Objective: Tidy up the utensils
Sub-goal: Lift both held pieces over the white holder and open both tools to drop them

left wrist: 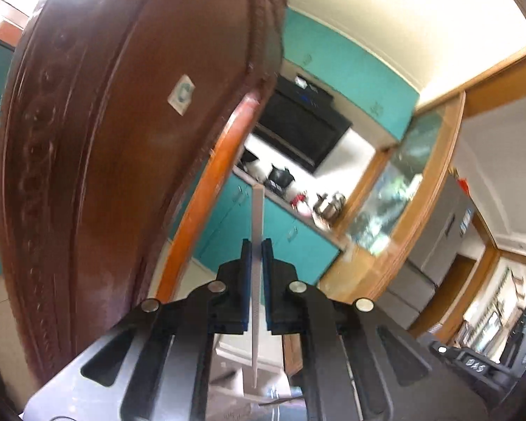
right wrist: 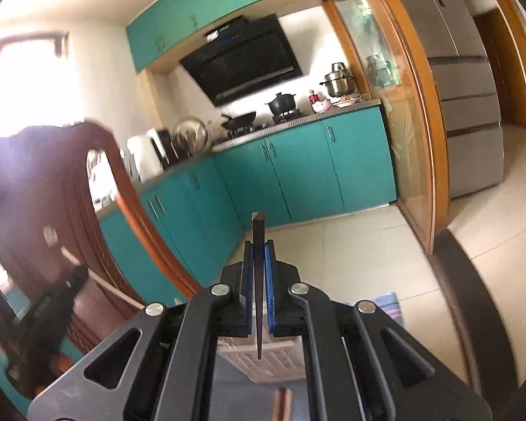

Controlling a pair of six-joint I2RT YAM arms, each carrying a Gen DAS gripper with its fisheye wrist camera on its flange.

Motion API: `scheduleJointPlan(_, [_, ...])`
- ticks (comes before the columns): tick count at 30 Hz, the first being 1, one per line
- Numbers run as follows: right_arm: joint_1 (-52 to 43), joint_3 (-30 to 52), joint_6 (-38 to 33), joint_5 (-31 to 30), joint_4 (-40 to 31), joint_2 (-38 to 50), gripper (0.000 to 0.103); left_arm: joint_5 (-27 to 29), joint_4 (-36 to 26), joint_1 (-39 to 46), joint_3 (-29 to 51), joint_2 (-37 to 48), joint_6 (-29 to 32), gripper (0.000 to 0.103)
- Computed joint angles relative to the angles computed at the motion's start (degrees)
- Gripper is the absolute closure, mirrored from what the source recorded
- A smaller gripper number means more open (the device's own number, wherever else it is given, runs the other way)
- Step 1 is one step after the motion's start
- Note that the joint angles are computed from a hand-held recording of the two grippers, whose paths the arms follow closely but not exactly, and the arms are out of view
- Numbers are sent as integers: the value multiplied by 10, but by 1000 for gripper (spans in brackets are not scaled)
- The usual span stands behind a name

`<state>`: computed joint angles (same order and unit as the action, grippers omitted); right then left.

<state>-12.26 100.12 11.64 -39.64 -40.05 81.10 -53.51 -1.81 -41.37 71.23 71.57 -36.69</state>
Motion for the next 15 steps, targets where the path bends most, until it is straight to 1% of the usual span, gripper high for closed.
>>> scheduleJointPlan(3, [19, -19, 42, 40, 62, 5, 96, -6, 18, 18, -5, 22, 6, 96])
scheduleJointPlan(5, [41, -32, 38, 76, 85, 13, 96, -6, 11, 25, 5, 46, 7, 96])
scheduleJointPlan(10, [87, -56, -11, 129, 79, 39, 96, 23, -42, 49, 35, 101, -11, 96])
scheduleJointPlan(13, [103, -72, -38, 154, 76, 40, 96, 32, -62, 54, 45, 113, -12, 96])
scheduleJointPlan(15, [110, -77, -52, 160, 64, 41, 96, 36, -69, 56, 44, 113, -15, 96])
